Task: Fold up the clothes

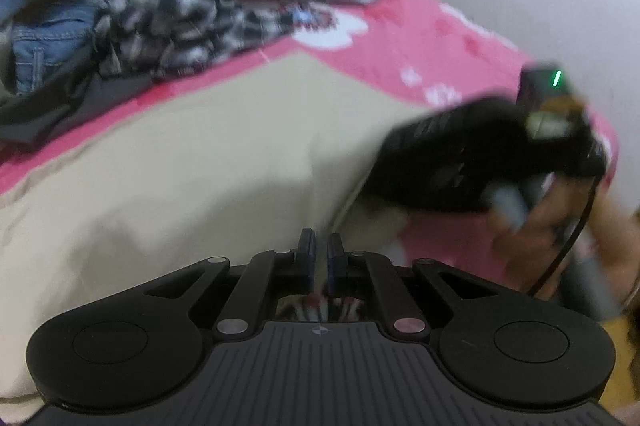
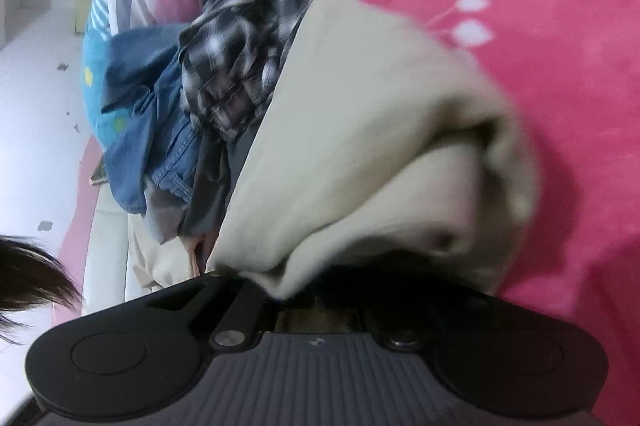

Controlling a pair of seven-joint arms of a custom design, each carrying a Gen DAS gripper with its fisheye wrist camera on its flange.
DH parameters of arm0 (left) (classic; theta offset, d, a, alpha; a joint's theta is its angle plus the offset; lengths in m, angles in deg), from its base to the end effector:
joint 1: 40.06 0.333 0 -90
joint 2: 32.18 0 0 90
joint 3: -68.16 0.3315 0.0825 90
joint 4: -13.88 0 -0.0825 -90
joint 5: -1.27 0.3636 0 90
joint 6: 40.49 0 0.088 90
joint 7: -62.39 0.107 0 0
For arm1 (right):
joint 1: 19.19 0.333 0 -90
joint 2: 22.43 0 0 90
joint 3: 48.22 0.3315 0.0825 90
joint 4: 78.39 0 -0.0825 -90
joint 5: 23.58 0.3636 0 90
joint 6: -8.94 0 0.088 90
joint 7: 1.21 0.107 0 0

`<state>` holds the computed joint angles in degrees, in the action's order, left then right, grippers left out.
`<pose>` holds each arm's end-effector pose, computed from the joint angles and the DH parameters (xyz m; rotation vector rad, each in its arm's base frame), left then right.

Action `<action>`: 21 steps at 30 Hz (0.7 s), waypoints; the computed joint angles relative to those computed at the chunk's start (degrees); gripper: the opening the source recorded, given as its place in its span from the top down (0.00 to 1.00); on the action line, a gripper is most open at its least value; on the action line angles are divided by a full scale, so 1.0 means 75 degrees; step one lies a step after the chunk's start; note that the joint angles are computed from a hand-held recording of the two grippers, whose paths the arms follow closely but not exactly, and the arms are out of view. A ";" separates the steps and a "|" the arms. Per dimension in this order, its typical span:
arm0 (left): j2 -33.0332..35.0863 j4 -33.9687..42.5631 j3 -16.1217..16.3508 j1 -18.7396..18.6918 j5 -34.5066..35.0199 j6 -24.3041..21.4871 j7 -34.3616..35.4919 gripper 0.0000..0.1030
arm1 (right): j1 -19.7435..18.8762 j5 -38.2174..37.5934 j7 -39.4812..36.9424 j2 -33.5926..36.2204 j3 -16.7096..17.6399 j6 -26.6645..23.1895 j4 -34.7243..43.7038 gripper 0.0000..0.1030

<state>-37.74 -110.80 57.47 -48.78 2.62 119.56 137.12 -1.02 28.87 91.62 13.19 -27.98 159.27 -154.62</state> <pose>0.5123 -0.1852 0.5419 -1.7829 1.9652 -0.8533 0.6481 0.3928 0.4740 -1.3705 1.6563 0.6358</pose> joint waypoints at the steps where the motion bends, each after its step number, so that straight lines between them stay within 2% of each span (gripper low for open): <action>1: -0.0023 -0.0063 -0.0003 -0.0015 0.0010 -0.0042 0.0070 0.96 | -0.0116 0.0096 -0.0087 -0.0112 0.0047 -0.0057 -0.0152 0.95; 4: -0.0061 -0.0192 -0.0024 -0.0033 0.0115 -0.0233 0.0201 0.96 | -0.0395 0.0352 0.0007 -0.0459 -0.0009 -0.0494 -0.0556 0.93; 5: -0.0080 -0.0219 -0.0032 -0.0034 0.0165 -0.0325 0.0228 0.96 | -0.0410 0.0297 0.0146 -0.0624 -0.0129 -0.0642 -0.0697 0.87; 7: -0.0126 -0.0275 -0.0034 -0.0039 0.0180 -0.0445 0.0240 0.96 | -0.0428 0.0049 0.0268 -0.0974 -0.0367 -0.0987 -0.0932 0.81; 9: -0.0173 -0.0296 -0.0014 -0.0048 0.0069 -0.0534 0.0237 0.96 | -0.0439 -0.0332 0.0171 -0.1332 -0.0592 -0.1406 -0.1085 0.80; 13: -0.0303 -0.0247 0.0063 -0.0098 -0.0407 -0.0851 0.0301 0.95 | -0.0459 -0.0916 -0.0958 -0.1618 -0.0759 -0.2370 -0.0638 0.80; 16: -0.0506 -0.0188 0.0137 -0.0171 -0.1022 -0.0987 0.0369 0.95 | -0.0140 -0.1453 -0.2092 -0.1378 -0.0803 -0.2129 0.0152 0.80; 18: -0.0569 -0.0164 0.0103 -0.0136 -0.1082 -0.0674 0.0167 0.94 | 0.0193 -0.2243 -0.2995 -0.1013 -0.0885 -0.1842 0.0821 0.80; 19: -0.0587 -0.0147 0.0071 -0.0101 -0.1037 -0.0502 0.0008 0.94 | 0.0379 -0.2734 -0.3452 -0.0840 -0.0948 -0.1671 0.1108 0.81; 21: -0.0428 -0.0070 -0.0185 0.0201 -0.0184 -0.0089 -0.0894 0.94 | 0.0697 -0.3706 -0.3965 -0.0595 -0.1168 -0.1501 0.1338 0.81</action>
